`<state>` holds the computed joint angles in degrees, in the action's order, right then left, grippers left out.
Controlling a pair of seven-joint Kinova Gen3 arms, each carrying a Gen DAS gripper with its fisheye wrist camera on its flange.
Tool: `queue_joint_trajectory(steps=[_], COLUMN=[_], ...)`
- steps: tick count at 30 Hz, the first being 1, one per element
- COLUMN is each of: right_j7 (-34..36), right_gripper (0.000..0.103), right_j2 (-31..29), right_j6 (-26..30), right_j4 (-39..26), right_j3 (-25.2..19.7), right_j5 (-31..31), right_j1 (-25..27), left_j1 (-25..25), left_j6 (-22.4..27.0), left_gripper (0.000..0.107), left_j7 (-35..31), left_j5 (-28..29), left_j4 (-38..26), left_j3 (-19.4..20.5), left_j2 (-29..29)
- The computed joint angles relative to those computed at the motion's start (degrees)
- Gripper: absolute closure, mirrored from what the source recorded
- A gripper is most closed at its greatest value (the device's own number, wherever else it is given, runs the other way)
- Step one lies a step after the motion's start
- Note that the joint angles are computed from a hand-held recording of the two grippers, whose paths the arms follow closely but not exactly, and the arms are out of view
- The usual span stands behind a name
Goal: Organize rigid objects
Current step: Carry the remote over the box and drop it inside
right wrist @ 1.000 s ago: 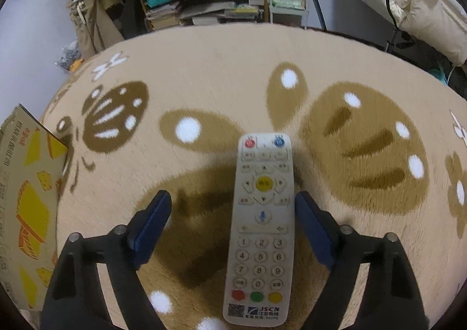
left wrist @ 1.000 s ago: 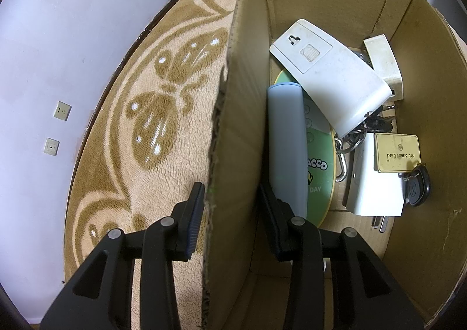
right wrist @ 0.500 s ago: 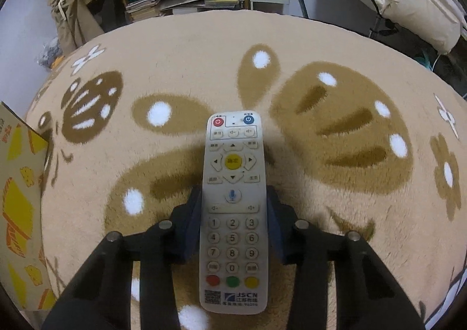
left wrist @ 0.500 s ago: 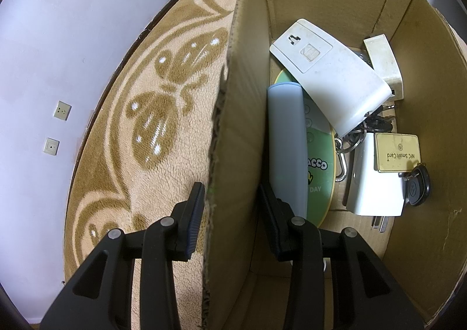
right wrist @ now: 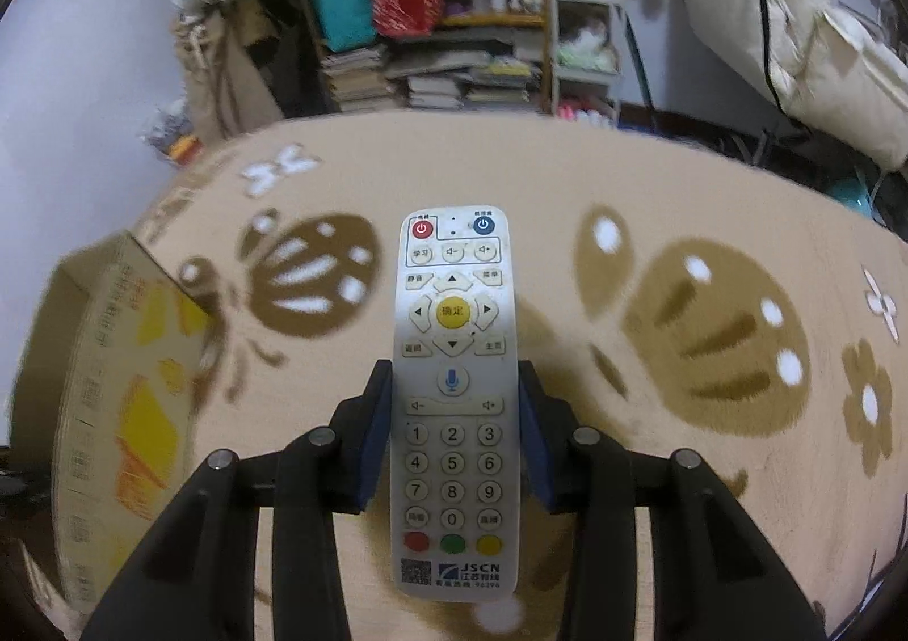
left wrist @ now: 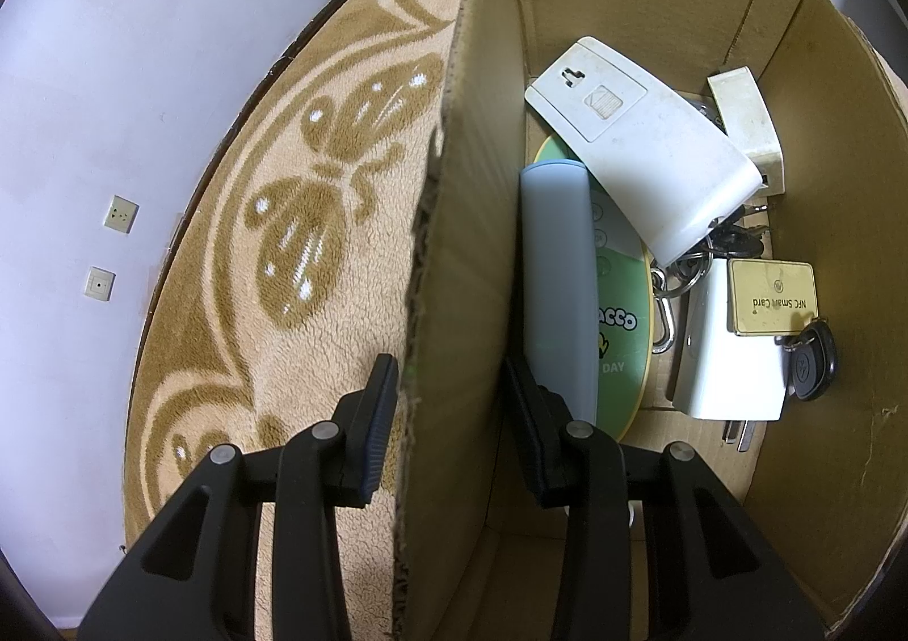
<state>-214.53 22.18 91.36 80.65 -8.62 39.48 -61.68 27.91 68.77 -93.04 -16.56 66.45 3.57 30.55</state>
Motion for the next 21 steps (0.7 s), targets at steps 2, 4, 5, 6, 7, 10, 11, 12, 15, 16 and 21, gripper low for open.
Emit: queue_joint_trajectory(steps=[2,4,5,6,7,10,11,12,15,16,21], right_j7=[1.49,3.95,4.8,5.67,6.86,9.44,10.23,11.29,14.02,15.13,17.95], right_gripper=[0.059,0.059,0.059,0.059,0.059,0.059,0.059,0.059,0.059,0.059,0.059], right_j2=[0.67,1.62,1.92,2.14,2.49,3.6,3.94,4.36,5.34,5.85,7.24], right_j6=[0.79,1.9,1.82,1.85,1.8,1.71,1.36,0.9,-0.56,-1.12,-6.32], right_j4=[-2.04,-4.71,-5.47,-6.27,-7.33,-10.14,-10.98,-12.01,-14.18,-15.29,-18.17], right_j3=[0.26,0.65,0.9,1.14,1.38,2.26,2.57,2.87,3.81,4.12,5.8], right_j5=[1.93,3.62,4.13,4.76,5.34,6.51,6.76,7.16,7.81,7.98,8.03], right_j1=[-0.45,-0.95,-1.03,-1.29,-1.41,-2.04,-2.13,-2.23,-2.5,-2.53,-2.46], left_j1=[0.03,0.02,0.03,0.03,0.03,0.05,0.03,-0.07,0.04,0.04,0.04], left_j6=[0.0,-0.02,-0.02,-0.01,-0.01,-0.02,-0.01,0.02,-0.01,-0.01,-0.02], left_gripper=[0.07,0.07,0.07,0.07,0.07,0.07,0.07,0.07,0.07,0.07,0.07], left_j7=[0.03,0.01,0.03,0.04,0.04,0.02,0.06,-0.02,0.08,0.08,0.1], left_j5=[-0.01,-0.02,-0.01,0.0,0.0,-0.04,0.01,0.07,0.01,0.01,0.02], left_j4=[0.01,0.02,0.01,0.01,0.01,0.02,0.01,-0.07,0.01,0.01,0.03], left_j3=[-0.02,-0.02,-0.02,-0.02,-0.02,-0.03,-0.03,-0.01,-0.03,-0.03,-0.03], left_j2=[0.0,0.0,0.0,0.01,0.01,0.01,0.01,0.05,0.02,0.02,0.01])
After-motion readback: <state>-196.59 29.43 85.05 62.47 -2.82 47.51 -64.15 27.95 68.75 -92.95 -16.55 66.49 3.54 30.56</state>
